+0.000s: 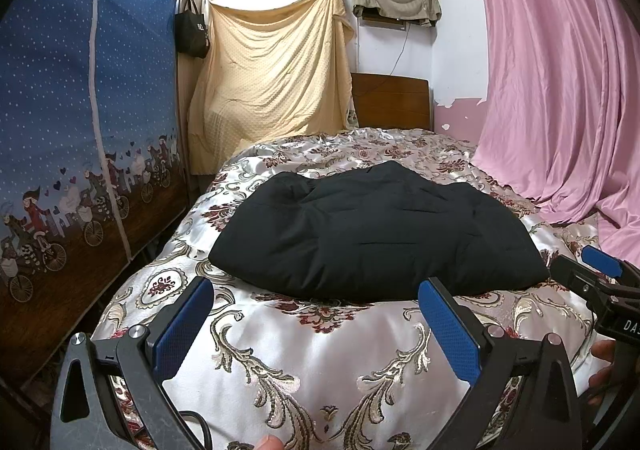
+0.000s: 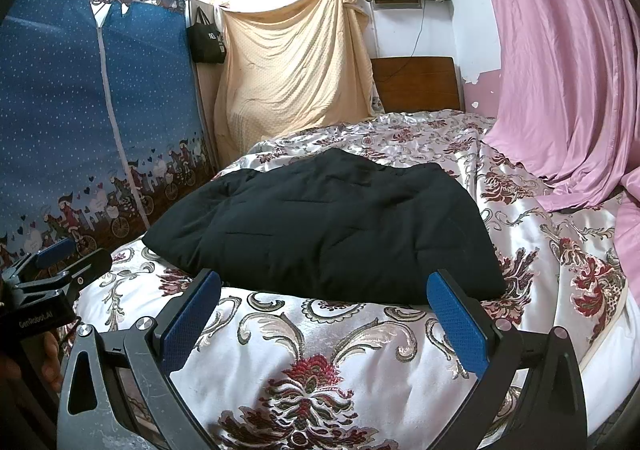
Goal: Fold large clothes
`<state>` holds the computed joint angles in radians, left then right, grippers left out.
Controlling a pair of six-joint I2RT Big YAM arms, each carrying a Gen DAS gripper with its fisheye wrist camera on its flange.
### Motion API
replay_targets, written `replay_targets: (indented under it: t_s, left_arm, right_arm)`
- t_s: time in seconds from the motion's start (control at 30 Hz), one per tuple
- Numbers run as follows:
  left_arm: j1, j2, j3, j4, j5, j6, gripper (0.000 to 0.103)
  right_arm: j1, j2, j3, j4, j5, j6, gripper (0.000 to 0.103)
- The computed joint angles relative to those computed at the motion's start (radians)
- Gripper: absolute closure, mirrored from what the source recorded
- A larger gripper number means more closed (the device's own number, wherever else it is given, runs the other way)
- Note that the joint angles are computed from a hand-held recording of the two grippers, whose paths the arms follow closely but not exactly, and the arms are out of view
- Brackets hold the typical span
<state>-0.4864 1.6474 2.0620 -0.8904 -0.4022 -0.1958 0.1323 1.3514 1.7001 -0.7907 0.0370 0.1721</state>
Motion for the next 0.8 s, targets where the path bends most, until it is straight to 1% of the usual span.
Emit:
replay_targets:
  t_s: [0.8]
  left_arm:
    - [0.004,-0.006,-0.008,0.003,0.002,0.001,0.0]
  right_arm:
    - [0.002,-0.001,-0.002,0.002,0.002,0.001,0.002]
